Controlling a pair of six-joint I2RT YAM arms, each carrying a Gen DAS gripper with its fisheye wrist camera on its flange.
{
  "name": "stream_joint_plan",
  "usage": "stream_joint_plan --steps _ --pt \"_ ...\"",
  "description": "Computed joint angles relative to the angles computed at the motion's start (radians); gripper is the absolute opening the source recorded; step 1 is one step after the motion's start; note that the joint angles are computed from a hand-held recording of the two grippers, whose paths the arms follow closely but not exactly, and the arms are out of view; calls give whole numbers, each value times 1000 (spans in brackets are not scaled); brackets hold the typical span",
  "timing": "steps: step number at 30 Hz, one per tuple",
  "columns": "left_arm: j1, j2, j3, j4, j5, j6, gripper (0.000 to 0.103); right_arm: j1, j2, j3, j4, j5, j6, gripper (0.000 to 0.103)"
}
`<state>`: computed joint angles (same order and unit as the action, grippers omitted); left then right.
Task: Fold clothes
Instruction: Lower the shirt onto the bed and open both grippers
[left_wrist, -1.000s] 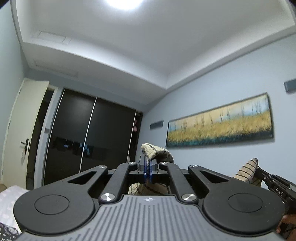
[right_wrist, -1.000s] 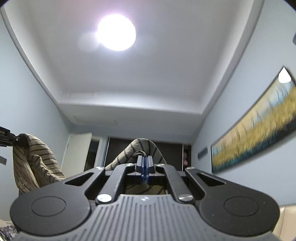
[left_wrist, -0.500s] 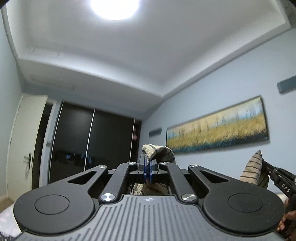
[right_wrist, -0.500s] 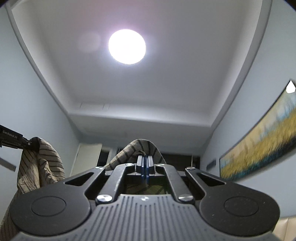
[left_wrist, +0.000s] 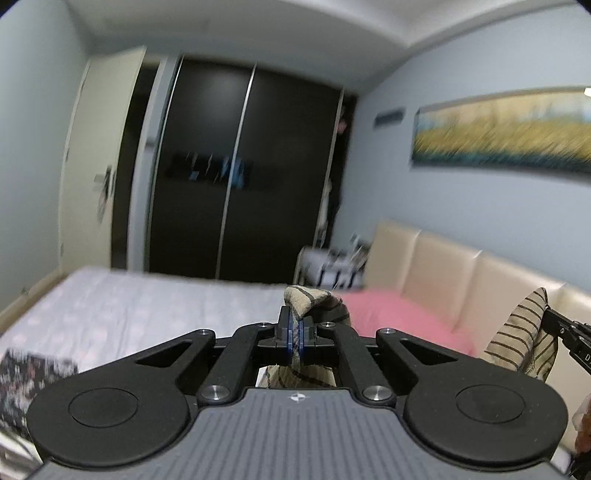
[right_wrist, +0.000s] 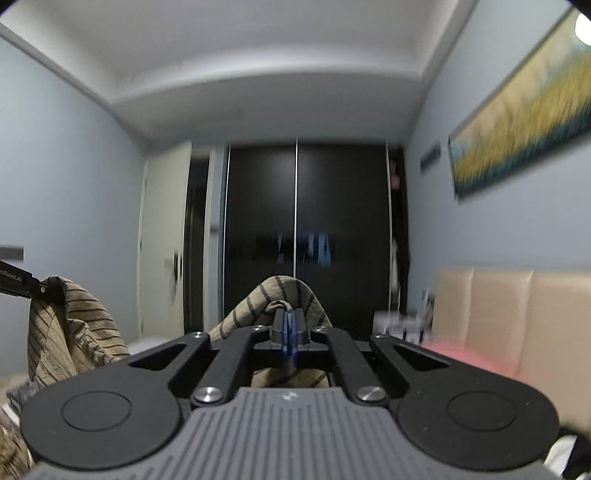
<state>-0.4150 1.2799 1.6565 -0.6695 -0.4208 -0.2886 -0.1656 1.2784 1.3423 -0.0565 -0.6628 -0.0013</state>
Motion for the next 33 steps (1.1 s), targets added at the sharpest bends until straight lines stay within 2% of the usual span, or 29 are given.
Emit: stream_joint_plan --steps 3,8,12,15,21,23,24,25,26,28,29,31,33 --pt "117 90 -68 53 109 -8 1 108 148 6 11 107 -54 3" --pt "232 265 -150 149 206 -18 1 226 395 27 67 254 -88 3" --pt "290 417 -154 206 258 -18 1 273 620 156 50 331 -91 3" --pt "320 547 -107 227 291 -18 1 296 795 338 -33 371 -80 3" --pt "336 735 -4 211 341 -27 2 320 1059 565 -113 418 -98 4" --pt "336 800 42 210 355 -32 3 326 1135 649 -152 424 -95 10" --pt "340 821 56 205 361 -31 6 324 1170 698 -176 421 -92 11" --pt "345 833 63 201 367 -31 15 322 1207 751 -202 419 -88 16" --pt "350 839 63 202 376 -32 19 318 1236 803 -234 411 -85 32" --pt "365 831 42 219 399 -32 26 313 1264 863 -276 405 -83 45" --pt "373 822 25 231 411 -32 28 307 1268 879 -291 396 -91 45" --pt "387 802 -2 247 423 -28 41 295 1276 910 -322 377 -109 50" --pt "394 762 -47 256 405 -14 42 277 1228 850 -312 360 -132 54"
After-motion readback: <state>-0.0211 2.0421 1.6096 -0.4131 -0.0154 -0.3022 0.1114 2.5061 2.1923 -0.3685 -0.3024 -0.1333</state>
